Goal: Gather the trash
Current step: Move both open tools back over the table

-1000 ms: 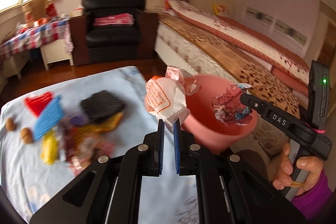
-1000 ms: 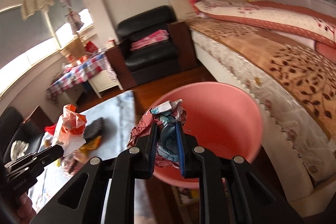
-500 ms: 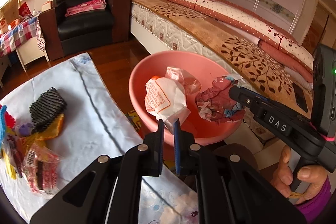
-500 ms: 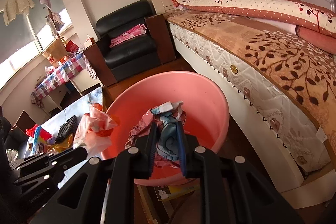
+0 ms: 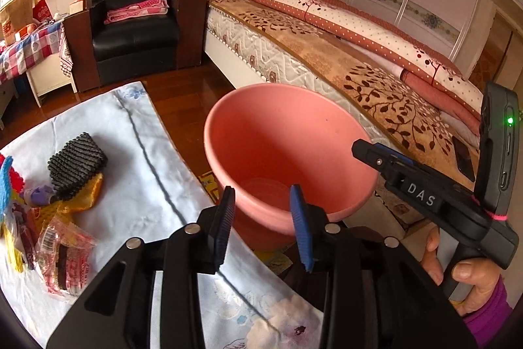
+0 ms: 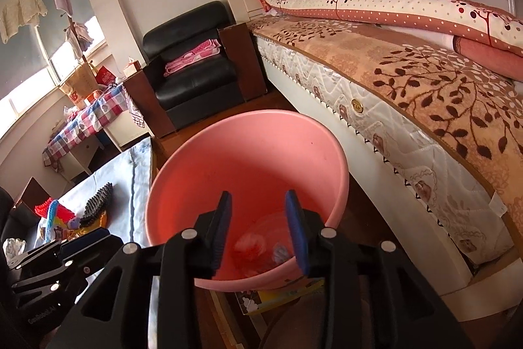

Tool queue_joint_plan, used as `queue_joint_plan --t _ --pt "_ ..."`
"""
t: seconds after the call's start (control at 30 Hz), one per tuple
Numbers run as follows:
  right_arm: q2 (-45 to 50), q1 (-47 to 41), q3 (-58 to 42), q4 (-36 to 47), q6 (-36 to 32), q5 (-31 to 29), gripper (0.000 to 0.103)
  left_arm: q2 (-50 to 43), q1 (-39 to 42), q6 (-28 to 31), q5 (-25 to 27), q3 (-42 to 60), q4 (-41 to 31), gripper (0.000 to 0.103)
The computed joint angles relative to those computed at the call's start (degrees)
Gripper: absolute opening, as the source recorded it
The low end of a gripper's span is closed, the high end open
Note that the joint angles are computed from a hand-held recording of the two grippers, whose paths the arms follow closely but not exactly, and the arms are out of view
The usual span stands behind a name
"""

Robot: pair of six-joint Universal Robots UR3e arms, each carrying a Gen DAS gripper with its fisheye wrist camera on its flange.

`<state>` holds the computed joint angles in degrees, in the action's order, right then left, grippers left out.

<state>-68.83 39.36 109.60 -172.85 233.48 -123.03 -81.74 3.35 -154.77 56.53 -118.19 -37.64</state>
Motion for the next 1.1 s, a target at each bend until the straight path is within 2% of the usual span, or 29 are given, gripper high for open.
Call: queue_joint_plan --t 0.23,0.37,0.6,0.83,0.9,0.97,1.1 --pt "1.6 2.9 -4.5 0.0 -2.5 -0.6 0.034 7.7 6.8 2.3 -1.8 -5.1 -1.1 0.035" --pt "5.3 5.4 -10.7 1.5 -4.4 -0.1 0.034 14.4 13.1 5.1 -2.5 -9.0 -3.0 0.035" --pt "12.7 8.7 -22.7 5.1 -6.7 2.7 0.034 25.1 28.6 12.9 -6.6 -12.8 -13.5 0.035" --pt "19.3 10.8 -33.3 8.5 -9.2 5.4 0.034 29.8 44.5 21.4 -10.7 -13.8 -23.5 0.035" --pt "20.5 11.0 -35.1 8.5 -10.1 6.2 0.036 28.9 47.1 22.1 -10.8 -13.9 -23.2 0.035" --pt "21.6 11.0 -36.7 8.7 -10.8 7.1 0.044 26.7 48.3 21.5 -10.0 -13.8 -20.6 0.035" --pt "24.4 10.6 -41.7 10.4 -12.9 10.2 0.045 20.3 48.6 19.1 -8.0 -11.9 -14.8 0.035"
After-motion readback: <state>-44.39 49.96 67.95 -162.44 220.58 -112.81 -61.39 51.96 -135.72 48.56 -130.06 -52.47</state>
